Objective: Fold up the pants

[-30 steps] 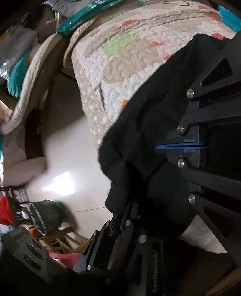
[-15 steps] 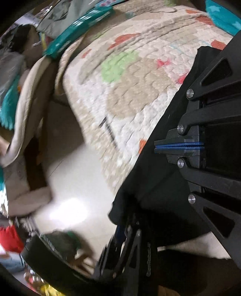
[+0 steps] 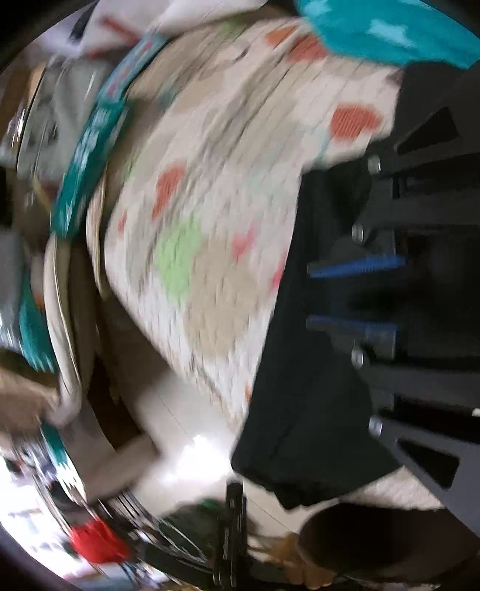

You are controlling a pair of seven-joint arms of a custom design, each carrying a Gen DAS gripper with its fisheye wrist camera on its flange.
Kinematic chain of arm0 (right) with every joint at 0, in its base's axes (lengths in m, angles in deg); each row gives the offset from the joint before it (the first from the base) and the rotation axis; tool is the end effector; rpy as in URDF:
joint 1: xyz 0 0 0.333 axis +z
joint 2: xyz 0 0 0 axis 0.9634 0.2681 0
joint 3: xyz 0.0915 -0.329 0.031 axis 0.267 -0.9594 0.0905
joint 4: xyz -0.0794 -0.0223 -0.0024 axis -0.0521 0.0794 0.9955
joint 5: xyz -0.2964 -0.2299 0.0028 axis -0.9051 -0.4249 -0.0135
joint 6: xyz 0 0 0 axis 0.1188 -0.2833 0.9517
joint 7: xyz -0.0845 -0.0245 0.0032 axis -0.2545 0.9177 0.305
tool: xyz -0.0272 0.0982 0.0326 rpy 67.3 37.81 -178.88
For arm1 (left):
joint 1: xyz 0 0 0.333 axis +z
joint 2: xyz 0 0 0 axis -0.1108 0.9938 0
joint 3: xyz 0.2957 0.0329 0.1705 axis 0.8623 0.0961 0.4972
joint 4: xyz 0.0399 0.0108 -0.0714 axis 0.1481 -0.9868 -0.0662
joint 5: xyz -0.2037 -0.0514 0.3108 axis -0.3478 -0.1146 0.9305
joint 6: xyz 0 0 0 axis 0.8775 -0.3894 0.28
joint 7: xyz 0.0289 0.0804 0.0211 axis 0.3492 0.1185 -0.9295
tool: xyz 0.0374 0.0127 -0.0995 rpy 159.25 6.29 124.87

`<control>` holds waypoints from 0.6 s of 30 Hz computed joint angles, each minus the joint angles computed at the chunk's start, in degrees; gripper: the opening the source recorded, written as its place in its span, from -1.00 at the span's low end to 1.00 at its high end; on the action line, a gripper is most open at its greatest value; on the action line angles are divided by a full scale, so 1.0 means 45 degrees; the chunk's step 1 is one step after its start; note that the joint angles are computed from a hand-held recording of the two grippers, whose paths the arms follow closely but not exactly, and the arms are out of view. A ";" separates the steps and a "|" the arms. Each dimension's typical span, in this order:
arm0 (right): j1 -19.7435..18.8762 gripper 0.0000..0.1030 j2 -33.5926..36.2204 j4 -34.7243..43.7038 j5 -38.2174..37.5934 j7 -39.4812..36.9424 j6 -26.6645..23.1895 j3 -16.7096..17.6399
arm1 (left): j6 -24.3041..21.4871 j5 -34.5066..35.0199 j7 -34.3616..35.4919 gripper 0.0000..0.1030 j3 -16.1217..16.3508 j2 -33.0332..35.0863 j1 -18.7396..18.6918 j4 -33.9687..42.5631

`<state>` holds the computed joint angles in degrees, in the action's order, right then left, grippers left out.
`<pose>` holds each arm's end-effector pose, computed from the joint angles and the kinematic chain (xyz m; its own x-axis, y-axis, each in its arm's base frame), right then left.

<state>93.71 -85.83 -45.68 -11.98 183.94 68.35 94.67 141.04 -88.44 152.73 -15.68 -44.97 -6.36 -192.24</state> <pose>0.4861 0.2460 0.4684 -0.0113 -0.9968 0.0794 -0.8404 -0.0336 -0.5409 0.6156 -0.1136 0.4151 0.0265 -0.9113 0.4109 -0.9708 -0.1215 -0.2069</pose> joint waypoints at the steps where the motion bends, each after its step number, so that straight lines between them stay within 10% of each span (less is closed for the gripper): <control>1: -0.0141 -0.16 -0.0436 -0.0414 -0.0293 0.0536 0.0096 -0.0128 | -0.0001 -0.0218 -0.0019 -0.02 0.0013 -0.0060 0.0106 -0.0034; 9: -0.1353 -0.16 -0.1393 -0.1851 0.1011 0.0720 0.1749 -0.0345 | 0.0090 -0.0449 0.1935 -0.02 -0.0662 -0.0646 -0.0753 -0.0158; 14: -0.1322 -0.15 -0.0063 -0.0686 0.0901 0.0538 0.0606 -0.0248 | 0.0679 0.0093 0.1765 -0.02 -0.0773 -0.0007 -0.1675 -0.0048; 18: -0.1360 0.39 0.1260 0.0214 0.3613 -0.1613 0.0142 -0.0641 | 0.1704 -0.0704 0.2324 -0.02 -0.1152 0.0316 -0.1413 -0.0322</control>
<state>87.59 -80.16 -44.71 4.28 176.68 68.99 91.78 148.70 -91.61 163.19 -20.86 -43.55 -12.72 -193.69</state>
